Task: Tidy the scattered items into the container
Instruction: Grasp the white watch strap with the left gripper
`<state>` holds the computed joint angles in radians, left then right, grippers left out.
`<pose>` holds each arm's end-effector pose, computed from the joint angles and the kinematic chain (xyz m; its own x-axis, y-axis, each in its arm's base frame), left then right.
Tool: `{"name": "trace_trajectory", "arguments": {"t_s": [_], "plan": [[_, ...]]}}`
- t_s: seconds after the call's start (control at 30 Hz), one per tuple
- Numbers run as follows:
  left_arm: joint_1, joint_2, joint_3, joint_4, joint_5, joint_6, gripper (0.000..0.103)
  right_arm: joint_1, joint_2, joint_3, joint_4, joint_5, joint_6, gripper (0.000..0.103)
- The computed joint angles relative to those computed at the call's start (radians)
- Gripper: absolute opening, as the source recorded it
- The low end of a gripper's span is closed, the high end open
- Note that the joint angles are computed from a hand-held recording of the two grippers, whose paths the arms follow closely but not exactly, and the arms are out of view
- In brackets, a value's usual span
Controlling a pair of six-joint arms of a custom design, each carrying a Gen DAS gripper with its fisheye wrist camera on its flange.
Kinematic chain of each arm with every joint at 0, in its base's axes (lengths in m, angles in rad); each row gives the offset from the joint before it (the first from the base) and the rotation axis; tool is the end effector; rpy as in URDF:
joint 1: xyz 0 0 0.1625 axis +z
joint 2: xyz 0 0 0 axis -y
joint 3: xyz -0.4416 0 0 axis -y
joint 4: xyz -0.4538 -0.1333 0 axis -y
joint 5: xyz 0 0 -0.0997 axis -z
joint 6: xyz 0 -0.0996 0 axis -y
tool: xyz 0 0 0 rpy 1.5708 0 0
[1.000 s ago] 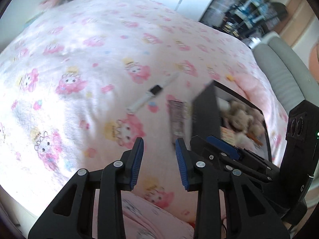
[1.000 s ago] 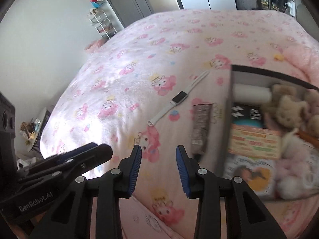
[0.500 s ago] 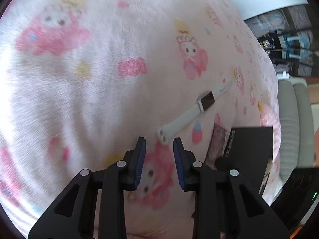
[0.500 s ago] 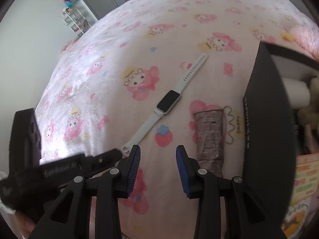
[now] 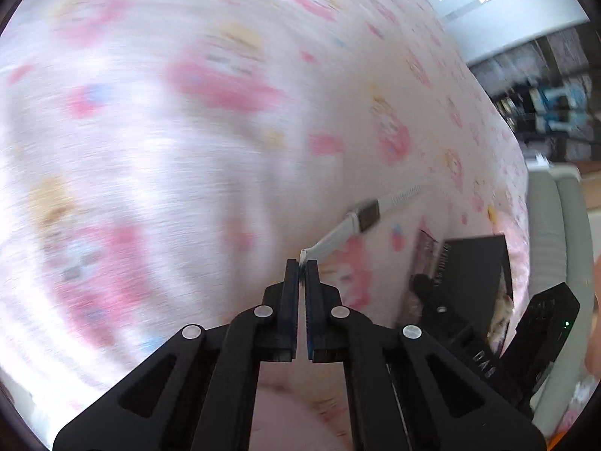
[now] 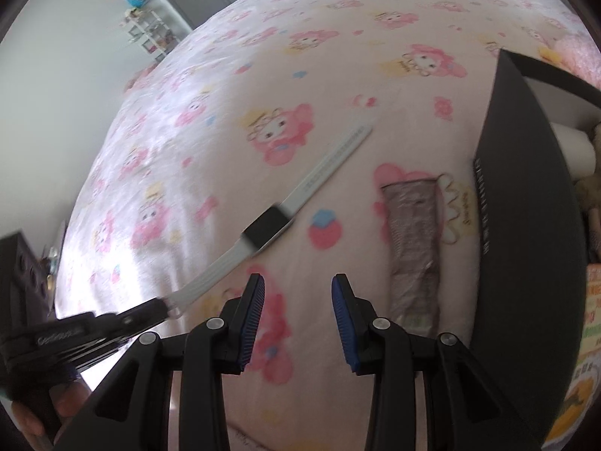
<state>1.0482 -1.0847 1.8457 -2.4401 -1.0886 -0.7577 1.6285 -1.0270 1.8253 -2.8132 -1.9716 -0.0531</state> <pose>-0.1657 -0.6473 0.1630 -0.9169 -0.3023 -0.2606 -0.1844 0.8998 -0.3954 0.1332 -0.6681 0.1754 -0.9248 0.0662 0.3746 -0.1013 0.9063 -0.4103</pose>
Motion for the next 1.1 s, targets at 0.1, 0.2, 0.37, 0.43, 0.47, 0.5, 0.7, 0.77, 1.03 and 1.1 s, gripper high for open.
{"name": "trace_trajectory", "arguments": {"t_s": [0.1, 0.2, 0.37, 0.43, 0.47, 0.5, 0.7, 0.77, 1.03, 1.1], "plan": [[0.008, -0.056, 0.039, 0.062, 0.127, -0.097, 0.001, -0.006, -0.002, 0.009, 0.033, 0.054, 0.012, 0.033], [0.023, -0.101, 0.076, 0.064, 0.183, -0.173, 0.005, -0.008, 0.023, -0.01, 0.056, 0.063, 0.02, 0.033], [0.084, -0.101, 0.12, -0.16, -0.119, -0.011, 0.023, -0.028, 0.068, -0.057, 0.074, 0.147, 0.045, 0.035], [0.113, -0.059, 0.09, -0.147, -0.205, 0.006, 0.023, -0.033, 0.104, -0.092, 0.104, 0.167, 0.058, 0.035], [0.125, -0.041, 0.077, -0.141, -0.232, 0.007, 0.023, -0.035, 0.117, -0.105, 0.108, 0.169, 0.062, 0.035], [0.138, -0.024, 0.066, -0.147, -0.25, 0.006, 0.023, -0.037, 0.128, -0.113, 0.103, 0.169, 0.066, 0.035], [0.174, -0.004, 0.059, -0.314, -0.237, 0.014, 0.023, -0.052, 0.159, -0.146, 0.069, 0.175, 0.083, 0.035], [0.169, -0.004, 0.063, -0.362, -0.193, 0.031, 0.023, -0.056, 0.158, -0.152, 0.073, 0.182, 0.076, 0.035], [0.178, 0.041, 0.033, -0.386, -0.17, -0.015, 0.012, -0.09, 0.21, -0.162, -0.03, 0.223, 0.038, 0.026], [0.156, 0.028, 0.049, -0.405, -0.141, 0.006, 0.005, -0.074, 0.202, -0.145, -0.055, 0.172, 0.012, 0.014]]}}
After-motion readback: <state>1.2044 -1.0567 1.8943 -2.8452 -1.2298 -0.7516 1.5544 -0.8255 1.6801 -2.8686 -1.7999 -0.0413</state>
